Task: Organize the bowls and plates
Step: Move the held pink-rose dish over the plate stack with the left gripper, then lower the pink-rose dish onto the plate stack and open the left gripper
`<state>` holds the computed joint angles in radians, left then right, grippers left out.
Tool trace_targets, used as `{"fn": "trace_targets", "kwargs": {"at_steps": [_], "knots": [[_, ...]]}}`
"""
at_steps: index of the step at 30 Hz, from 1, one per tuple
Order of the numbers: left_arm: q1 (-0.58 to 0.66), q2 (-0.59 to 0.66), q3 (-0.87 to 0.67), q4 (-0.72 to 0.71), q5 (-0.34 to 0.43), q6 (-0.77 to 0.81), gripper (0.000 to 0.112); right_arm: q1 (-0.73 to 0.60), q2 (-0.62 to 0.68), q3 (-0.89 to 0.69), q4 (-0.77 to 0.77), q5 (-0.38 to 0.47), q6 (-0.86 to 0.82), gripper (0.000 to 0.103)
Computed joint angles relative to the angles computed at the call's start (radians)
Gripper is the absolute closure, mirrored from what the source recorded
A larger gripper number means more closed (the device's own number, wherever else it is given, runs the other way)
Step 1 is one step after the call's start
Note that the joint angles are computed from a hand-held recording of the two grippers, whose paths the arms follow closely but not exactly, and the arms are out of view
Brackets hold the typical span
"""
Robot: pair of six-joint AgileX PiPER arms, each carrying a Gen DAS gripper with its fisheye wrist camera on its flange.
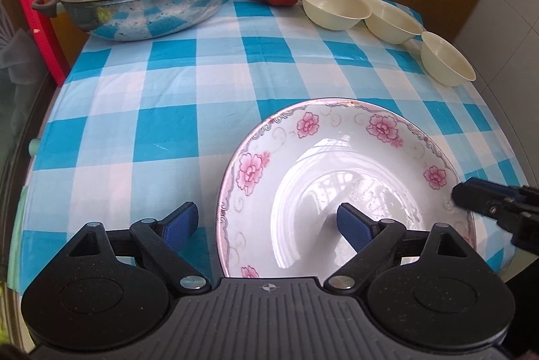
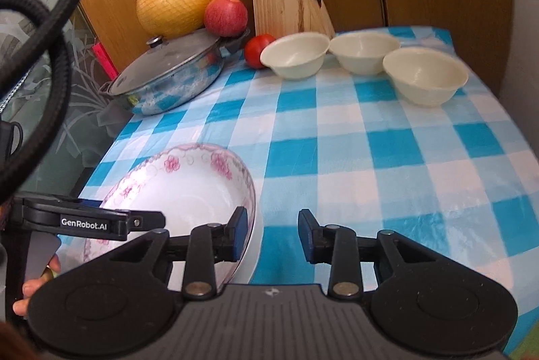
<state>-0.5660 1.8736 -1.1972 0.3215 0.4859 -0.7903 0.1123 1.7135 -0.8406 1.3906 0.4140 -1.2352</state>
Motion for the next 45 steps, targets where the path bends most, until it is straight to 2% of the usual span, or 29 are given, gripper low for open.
{"fn": "trace_targets", "kwargs": {"at_steps": [2,4,11,13,17,24,31,36,41,45], "knots": [[0.001,0.000,0.003,-0.056,-0.014,0.059,0.019,-0.019,0.036,-0.022,-0.057,0.101,0.069,0.071],[-0.007,0.003,0.007,-0.090,-0.025,0.098,0.017,0.001,0.041,-0.018,-0.064,0.087,0.078,0.067],[-0.023,0.003,0.007,-0.036,-0.021,0.045,0.016,0.017,0.034,-0.014,-0.069,0.064,0.076,0.067],[-0.026,0.011,-0.008,-0.027,-0.007,0.032,0.016,0.024,0.037,-0.031,-0.113,0.059,0.120,0.067],[-0.024,0.053,-0.079,-0.029,0.038,0.020,0.014,0.067,0.041,-0.054,-0.176,-0.015,0.155,0.068],[-0.004,0.125,-0.190,-0.044,0.081,0.036,0.015,0.058,0.104,-0.164,-0.330,0.002,0.300,0.068],[0.000,0.136,-0.204,-0.045,0.083,0.039,0.014,0.005,0.112,-0.156,-0.188,0.049,0.164,0.068],[-0.059,0.142,-0.215,0.178,0.135,-0.109,0.015,0.000,0.098,-0.145,-0.145,0.018,0.127,0.068],[-0.058,0.148,-0.228,0.191,0.155,-0.119,0.015,-0.018,0.099,-0.154,-0.130,0.019,0.134,0.068],[-0.074,0.159,-0.249,0.265,0.197,-0.175,0.015,-0.028,0.096,-0.158,-0.115,0.014,0.134,0.068]]}}
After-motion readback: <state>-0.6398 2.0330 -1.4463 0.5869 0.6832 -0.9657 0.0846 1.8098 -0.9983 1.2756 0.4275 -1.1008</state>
